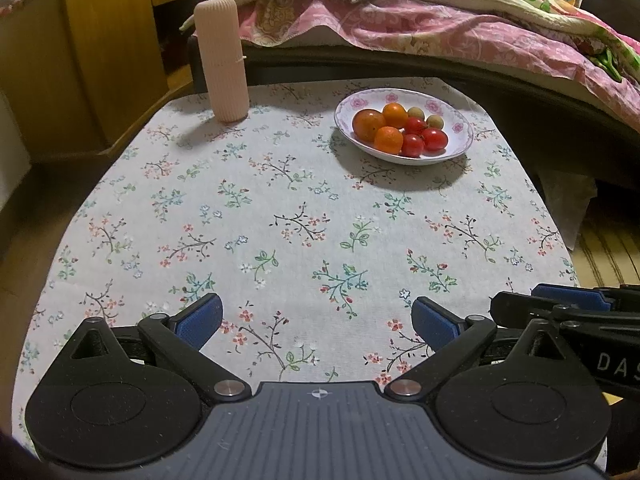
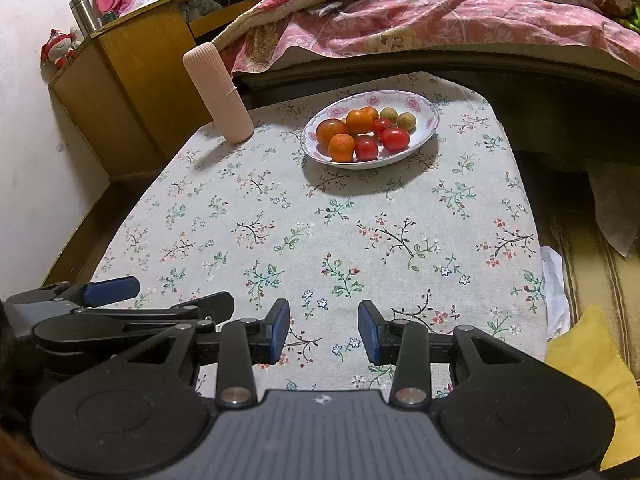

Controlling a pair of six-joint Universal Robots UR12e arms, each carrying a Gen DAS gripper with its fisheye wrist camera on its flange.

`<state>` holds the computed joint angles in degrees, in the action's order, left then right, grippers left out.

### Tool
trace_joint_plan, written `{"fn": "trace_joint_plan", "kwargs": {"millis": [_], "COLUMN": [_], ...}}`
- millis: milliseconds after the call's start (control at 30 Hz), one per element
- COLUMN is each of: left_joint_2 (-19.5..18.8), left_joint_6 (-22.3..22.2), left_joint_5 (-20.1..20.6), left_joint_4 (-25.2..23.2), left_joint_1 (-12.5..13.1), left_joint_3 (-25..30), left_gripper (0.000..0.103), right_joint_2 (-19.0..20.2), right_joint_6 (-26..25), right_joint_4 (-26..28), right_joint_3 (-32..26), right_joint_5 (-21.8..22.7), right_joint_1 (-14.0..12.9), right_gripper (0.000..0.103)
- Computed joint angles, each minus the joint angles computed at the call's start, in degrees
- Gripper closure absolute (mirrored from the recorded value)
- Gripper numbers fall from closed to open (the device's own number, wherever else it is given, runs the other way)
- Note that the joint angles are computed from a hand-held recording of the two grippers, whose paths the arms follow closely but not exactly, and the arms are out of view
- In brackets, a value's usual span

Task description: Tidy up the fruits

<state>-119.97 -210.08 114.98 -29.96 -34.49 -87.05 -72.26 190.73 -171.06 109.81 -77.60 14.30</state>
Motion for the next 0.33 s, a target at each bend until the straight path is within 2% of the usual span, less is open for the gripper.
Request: {"fn": "trace_joint_plan", "kwargs": {"millis": [333], "left_joint_2": [-0.3], "left_joint_6": [0.9], "left_joint_5": [1.3], "left_joint_4": [0.0], "left_joint_1": [-0.2], "left_joint_3": [0.3], "left_gripper": [0.0], "right_joint_2": [0.2], "right_joint_6": [0.3], "right_joint_4": [-0.6], "right_joint_3": [0.1], "right_joint_5": [-0.3], "right_joint_1": [0.0], "right_gripper": [0.06]}}
